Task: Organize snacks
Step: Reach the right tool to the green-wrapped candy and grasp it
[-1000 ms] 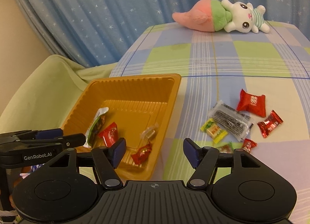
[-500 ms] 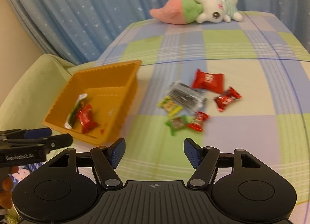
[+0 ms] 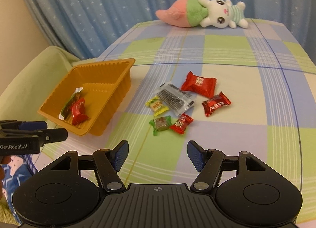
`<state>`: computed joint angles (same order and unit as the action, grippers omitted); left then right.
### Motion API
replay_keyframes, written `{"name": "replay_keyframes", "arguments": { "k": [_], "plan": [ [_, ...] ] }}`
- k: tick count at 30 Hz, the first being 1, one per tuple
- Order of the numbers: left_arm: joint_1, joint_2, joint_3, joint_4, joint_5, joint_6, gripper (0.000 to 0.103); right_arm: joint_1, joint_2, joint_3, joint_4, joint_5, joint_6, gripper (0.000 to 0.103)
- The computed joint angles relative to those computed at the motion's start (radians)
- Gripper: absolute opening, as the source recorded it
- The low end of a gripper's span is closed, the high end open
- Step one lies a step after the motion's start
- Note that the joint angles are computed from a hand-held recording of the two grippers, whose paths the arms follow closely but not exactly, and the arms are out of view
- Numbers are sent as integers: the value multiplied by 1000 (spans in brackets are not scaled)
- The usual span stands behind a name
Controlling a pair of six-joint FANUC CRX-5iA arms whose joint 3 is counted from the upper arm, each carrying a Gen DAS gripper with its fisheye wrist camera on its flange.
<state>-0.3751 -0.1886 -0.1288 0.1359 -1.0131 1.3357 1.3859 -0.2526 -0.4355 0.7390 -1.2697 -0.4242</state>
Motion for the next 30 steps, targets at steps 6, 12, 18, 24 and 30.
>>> {"name": "replay_keyframes", "arguments": {
  "k": [6, 12, 18, 24, 30],
  "plan": [
    [13, 16, 18, -34, 5, 29, 72, -59, 20, -7, 11, 70, 79, 66],
    [36, 51, 40, -40, 8, 20, 72, -127, 61, 6, 7, 125, 167, 57],
    [56, 99, 68, -24, 11, -19, 72, -186, 117, 41, -36, 147, 259, 45],
    [69, 143, 94, -4, 11, -52, 72, -223, 159, 69, -85, 147, 323, 39],
    [75, 172, 112, 8, 7, -75, 72, -248, 192, 92, -120, 145, 379, 36]
  ]
}}
